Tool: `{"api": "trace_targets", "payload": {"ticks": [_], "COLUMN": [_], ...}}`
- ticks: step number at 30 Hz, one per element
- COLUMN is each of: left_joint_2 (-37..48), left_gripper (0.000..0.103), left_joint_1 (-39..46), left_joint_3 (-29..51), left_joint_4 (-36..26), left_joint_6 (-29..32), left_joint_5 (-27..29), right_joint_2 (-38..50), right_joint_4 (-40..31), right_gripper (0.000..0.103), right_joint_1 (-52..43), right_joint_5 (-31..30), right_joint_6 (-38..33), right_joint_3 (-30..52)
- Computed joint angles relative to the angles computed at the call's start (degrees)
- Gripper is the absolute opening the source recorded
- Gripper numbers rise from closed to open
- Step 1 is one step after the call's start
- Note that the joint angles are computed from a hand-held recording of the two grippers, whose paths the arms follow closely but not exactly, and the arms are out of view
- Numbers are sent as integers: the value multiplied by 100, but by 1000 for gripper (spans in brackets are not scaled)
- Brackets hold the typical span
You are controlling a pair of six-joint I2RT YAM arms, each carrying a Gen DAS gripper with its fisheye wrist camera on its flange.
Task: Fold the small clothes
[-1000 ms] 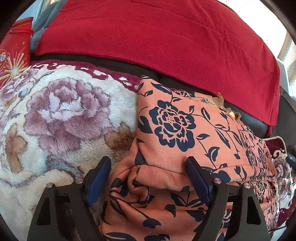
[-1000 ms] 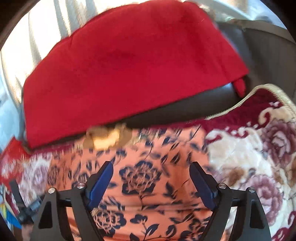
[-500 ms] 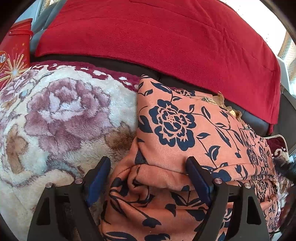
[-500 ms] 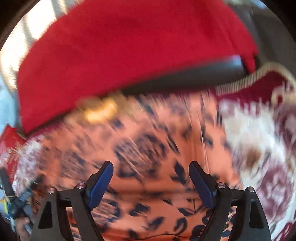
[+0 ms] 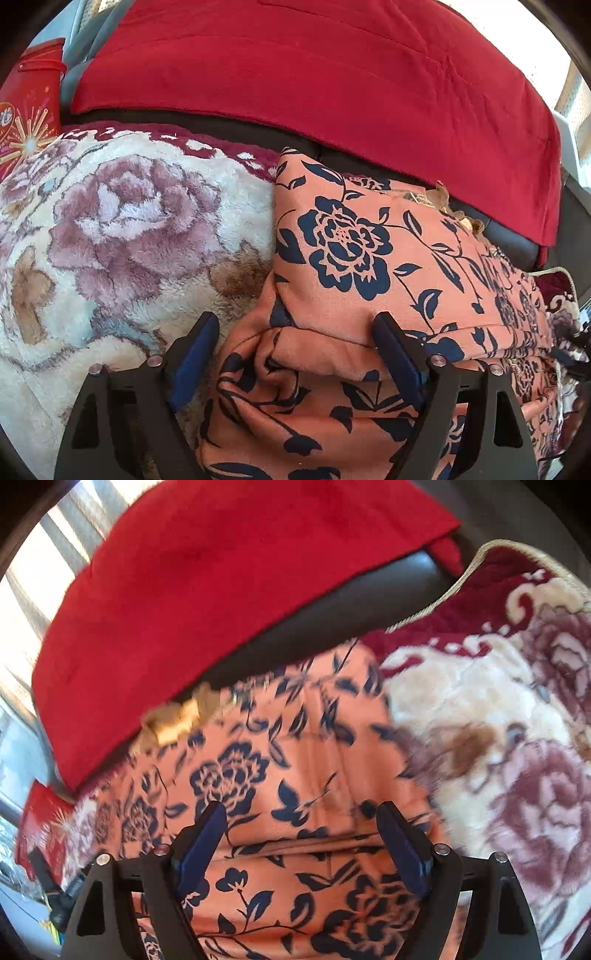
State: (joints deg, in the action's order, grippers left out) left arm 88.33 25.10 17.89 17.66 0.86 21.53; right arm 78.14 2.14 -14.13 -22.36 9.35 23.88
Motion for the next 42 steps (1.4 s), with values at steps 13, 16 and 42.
{"api": "trace_targets", "payload": {"ticks": [13, 16, 42], "left_joint_2": [138, 184, 296], "left_gripper": [89, 90, 92], "left_joint_1": [-72, -77, -69], "left_joint_3": [47, 62, 134], "left_joint_4": [101, 129, 160], "left_joint_6": [-17, -28, -9], "left_joint_5": [-68, -54, 9], "right_joint_2": [1987, 2756, 1764], "right_joint_4": [-496, -814, -909], "right_gripper": [86, 85, 20], "right_joint_1": [-811, -573, 168], "right_joint_5": [-530, -413, 894], "right_joint_6": [-337, -276, -928], "right_joint_3": [2113, 2845, 1644]}}
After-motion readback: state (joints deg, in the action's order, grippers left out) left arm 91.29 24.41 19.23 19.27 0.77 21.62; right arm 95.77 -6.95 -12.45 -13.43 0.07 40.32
